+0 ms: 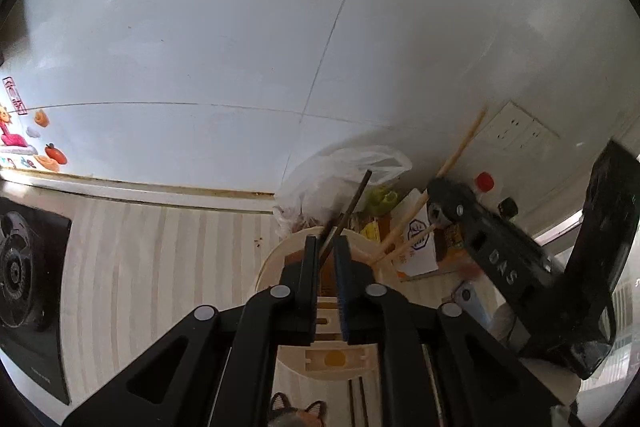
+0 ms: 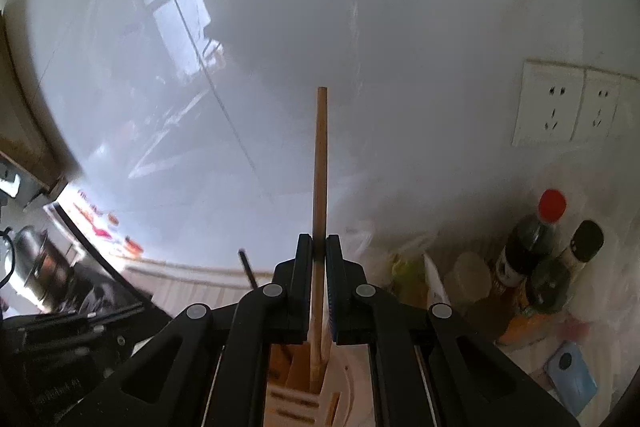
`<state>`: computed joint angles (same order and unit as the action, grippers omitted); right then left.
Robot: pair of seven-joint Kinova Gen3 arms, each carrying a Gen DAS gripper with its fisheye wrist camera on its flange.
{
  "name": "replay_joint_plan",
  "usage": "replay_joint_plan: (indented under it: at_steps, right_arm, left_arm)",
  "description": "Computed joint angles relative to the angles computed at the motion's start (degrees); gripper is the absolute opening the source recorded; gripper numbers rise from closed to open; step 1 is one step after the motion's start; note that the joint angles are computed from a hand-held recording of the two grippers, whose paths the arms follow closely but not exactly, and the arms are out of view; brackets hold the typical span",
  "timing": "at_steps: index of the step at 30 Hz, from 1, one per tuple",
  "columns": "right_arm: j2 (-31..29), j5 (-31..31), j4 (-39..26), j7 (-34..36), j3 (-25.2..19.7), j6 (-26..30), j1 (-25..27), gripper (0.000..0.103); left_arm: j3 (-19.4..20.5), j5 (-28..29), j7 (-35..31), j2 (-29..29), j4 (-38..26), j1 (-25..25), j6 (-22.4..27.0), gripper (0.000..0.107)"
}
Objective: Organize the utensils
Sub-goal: 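Carry both chopsticks up and insert them into the cream holder, then open both tools and pull back from the holder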
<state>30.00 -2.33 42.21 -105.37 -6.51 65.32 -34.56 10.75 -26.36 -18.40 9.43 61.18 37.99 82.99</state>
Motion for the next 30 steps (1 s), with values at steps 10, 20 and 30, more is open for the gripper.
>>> replay_joint_plan:
  at_steps: [10,20,30]
  right_arm:
    - [-8.16,-2.1,8.29,-0.74,-0.65,0.36,3.35,0.056]
    - [-19.39,5.04,25.3,-5.38,-1.25,-2.09,3.41,0.101]
    - [-20.21,5.02,39.2,-5.95,-2.06,3.8,6.76,0.087]
  left_arm:
    - [0.81,-15.74,9.35,1.08,-3.1,10.08,14.29,0.103]
    - [3.09,-10.94,16.95,2.15,5.3,13.12,15.13,0.103]
    - [3.22,1.9,19.56,6.74,13.05,12.87,6.27,0.103]
